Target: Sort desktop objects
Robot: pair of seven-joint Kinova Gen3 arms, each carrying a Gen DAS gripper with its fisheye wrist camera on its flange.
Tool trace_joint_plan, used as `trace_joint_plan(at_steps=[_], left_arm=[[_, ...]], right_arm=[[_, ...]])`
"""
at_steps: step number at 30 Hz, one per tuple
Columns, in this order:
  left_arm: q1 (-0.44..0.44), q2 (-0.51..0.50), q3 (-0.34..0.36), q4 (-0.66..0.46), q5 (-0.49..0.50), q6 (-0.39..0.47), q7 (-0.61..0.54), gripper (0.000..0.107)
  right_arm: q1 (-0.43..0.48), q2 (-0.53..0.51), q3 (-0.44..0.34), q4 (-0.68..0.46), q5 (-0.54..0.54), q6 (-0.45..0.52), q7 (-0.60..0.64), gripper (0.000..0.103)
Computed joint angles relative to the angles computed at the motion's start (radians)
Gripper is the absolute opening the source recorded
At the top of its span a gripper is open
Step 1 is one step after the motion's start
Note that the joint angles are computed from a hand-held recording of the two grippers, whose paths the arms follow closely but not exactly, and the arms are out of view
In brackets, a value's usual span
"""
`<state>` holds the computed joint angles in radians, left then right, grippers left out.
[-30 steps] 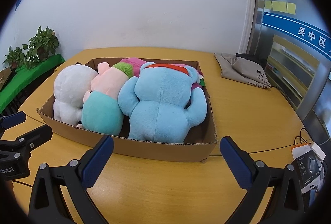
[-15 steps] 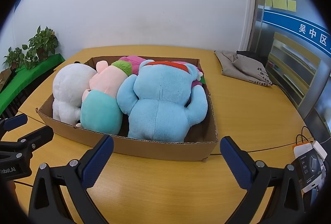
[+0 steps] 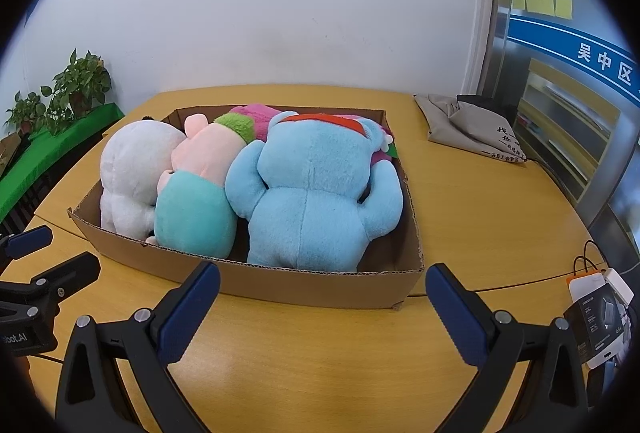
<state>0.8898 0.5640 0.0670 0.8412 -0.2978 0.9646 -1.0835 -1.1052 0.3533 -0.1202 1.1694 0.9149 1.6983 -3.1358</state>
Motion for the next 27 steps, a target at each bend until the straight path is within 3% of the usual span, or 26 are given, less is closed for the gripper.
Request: trace_joint_plan(at_steps=[8,13,17,23,25,27], left_arm=[[-0.030,-0.055,0.032,0.086,0.034,-0.026,-0.029,0.103],[-0.092,-0.161,0.071,0.260,0.080,-0.069,-0.086,0.103],[-0.191,-0.241,0.131,0.413,0.191,-0.074,-0.175,0.103],[-0.253,-0.275,0.169,0.541,0.303,-0.020,-0.219,0.103],[-0.259,-0.268,0.179,0.563,0.334,-0.002,-0.226,0.100],[-0.254,-0.260,0.185,0.579,0.350,0.010,-0.227,0.096]], right_arm=[[-0.014,-0.013,-0.010,0.017,-0.002,0.004,-0.022,0.103],[-0.029,-0.094,-0.071,0.135,-0.005,-0.086,-0.094,0.103],[-0.020,-0.141,-0.141,0.230,-0.093,-0.177,-0.142,0.103],[-0.035,-0.112,-0.183,0.279,-0.240,-0.280,-0.180,0.102],[-0.049,-0.100,-0.181,0.278,-0.256,-0.299,-0.193,0.100],[-0.057,-0.085,-0.177,0.268,-0.275,-0.316,-0.187,0.084]])
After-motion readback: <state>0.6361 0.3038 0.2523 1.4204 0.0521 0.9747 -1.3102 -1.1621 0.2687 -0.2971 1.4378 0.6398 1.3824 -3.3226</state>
